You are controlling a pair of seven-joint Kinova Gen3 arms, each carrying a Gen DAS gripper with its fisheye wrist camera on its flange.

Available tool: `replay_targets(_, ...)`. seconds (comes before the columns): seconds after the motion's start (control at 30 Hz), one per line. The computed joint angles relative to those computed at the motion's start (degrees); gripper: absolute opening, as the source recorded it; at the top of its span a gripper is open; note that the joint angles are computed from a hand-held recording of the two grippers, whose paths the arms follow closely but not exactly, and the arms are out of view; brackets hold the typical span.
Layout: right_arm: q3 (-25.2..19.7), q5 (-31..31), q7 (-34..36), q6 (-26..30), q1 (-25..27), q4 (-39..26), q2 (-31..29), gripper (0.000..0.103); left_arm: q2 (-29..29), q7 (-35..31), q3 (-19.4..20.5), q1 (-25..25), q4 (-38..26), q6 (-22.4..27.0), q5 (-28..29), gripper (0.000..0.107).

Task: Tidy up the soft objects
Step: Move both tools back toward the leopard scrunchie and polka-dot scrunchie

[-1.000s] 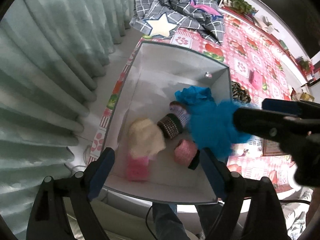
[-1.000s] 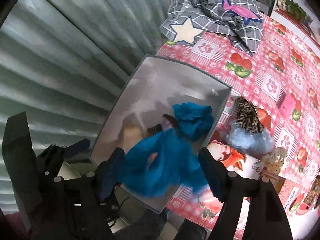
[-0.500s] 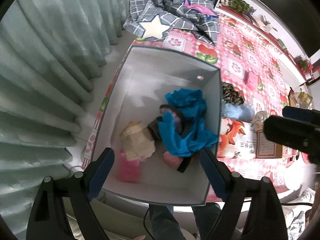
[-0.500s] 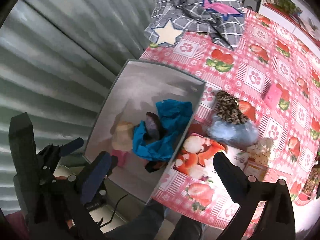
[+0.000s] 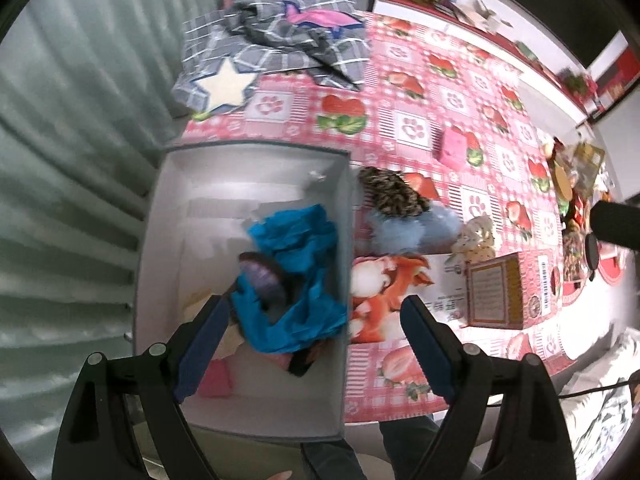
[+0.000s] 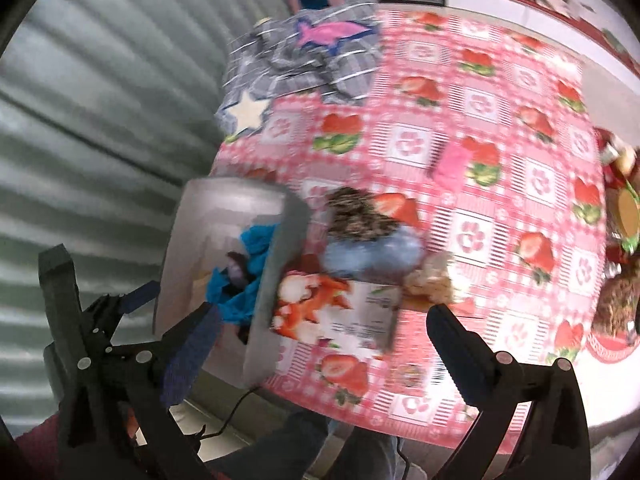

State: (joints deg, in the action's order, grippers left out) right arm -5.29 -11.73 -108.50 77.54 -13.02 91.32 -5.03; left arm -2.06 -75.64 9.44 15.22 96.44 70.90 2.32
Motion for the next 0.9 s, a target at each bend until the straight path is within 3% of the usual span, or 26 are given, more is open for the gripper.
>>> replay_targets(0.17,4.3,-1.1,4.4,1.6,4.3,1.5,0.0,0.103,4.1,1.5,1.8,2.6,-3.2,0.3,-1.4,0.09)
replay_targets(0.37,7.3,-2.7,11.7,3.1,9.6,1.3,4.7,0.103,8.8,3.4,2.0,5.9,-7.3,1.1,-3.2,0.09)
replay_targets(0.67,6.8,-3.3,18.6,2.6,14.4,1.0,15.0,0.103,17.2,4.7,1.4,11.5,-15.3,4.2,-8.4,0.09)
replay_targets(0.9,5.1,-5.1,23.5,2.4,16.0,2.1,22.9,0.103,25.9,4.0,-0.2,13.5,-24.2,7.5,-8.4,0.09)
